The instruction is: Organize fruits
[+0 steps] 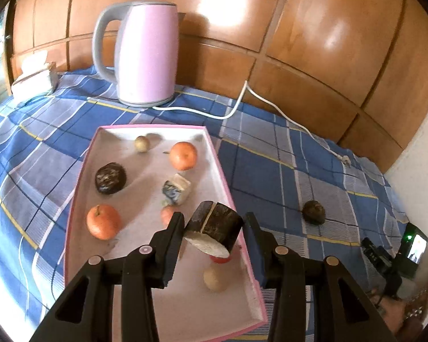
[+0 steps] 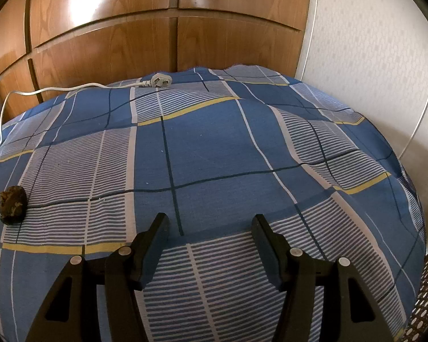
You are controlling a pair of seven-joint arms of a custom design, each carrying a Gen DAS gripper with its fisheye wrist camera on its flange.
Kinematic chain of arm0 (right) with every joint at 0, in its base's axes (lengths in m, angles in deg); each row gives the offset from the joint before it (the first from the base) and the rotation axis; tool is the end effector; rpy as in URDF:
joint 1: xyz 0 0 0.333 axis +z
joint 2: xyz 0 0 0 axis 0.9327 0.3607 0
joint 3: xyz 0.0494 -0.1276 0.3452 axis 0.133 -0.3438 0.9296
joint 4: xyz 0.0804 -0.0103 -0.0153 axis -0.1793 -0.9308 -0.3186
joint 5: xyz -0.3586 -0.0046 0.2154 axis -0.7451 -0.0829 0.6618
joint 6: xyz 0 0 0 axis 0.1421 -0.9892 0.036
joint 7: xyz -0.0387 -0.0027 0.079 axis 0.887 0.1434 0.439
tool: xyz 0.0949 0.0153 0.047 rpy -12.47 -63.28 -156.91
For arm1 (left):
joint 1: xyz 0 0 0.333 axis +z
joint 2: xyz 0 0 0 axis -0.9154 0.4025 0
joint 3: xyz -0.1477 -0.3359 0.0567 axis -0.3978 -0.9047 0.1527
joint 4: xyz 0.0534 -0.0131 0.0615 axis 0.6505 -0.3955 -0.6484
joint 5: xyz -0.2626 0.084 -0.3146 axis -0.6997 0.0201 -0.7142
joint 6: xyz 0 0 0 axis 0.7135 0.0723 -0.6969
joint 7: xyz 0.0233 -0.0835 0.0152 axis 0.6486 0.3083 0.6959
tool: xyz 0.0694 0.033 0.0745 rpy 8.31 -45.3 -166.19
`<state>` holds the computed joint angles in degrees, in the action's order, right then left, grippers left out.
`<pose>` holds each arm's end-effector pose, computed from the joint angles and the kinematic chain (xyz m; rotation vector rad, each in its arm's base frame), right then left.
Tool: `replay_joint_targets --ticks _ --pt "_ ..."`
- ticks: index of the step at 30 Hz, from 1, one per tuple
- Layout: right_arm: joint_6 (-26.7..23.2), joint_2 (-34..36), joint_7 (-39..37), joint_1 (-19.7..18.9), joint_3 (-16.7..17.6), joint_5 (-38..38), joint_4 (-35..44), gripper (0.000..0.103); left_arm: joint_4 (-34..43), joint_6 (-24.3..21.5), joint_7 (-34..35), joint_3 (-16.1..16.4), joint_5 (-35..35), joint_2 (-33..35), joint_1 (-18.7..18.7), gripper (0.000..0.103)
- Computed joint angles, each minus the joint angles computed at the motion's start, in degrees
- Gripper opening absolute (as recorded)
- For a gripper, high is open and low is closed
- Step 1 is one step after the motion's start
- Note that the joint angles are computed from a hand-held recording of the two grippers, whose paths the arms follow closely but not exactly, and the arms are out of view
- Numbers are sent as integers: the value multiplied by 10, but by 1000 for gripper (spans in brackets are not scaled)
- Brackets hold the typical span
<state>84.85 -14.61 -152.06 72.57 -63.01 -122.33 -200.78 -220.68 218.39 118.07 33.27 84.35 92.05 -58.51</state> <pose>0.4633 0.0321 0.2542 -1.1848 2.4684 -0.9686 0.5183 -0.0976 0.3403 -1.8176 1.9678 -0.9967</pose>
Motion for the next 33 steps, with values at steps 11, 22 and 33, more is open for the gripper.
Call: replay_joint_targets --ticks 11,22,33 --pt "-2 1 -3 1 0 3 1 61 -19 5 7 14 -20 0 14 43" --pt "-3 1 -3 2 0 3 1 61 -35 3 26 28 -45 0 18 43" --pt "-4 2 -3 2 0 4 1 61 -21 -14 33 20 -61 21 39 43"
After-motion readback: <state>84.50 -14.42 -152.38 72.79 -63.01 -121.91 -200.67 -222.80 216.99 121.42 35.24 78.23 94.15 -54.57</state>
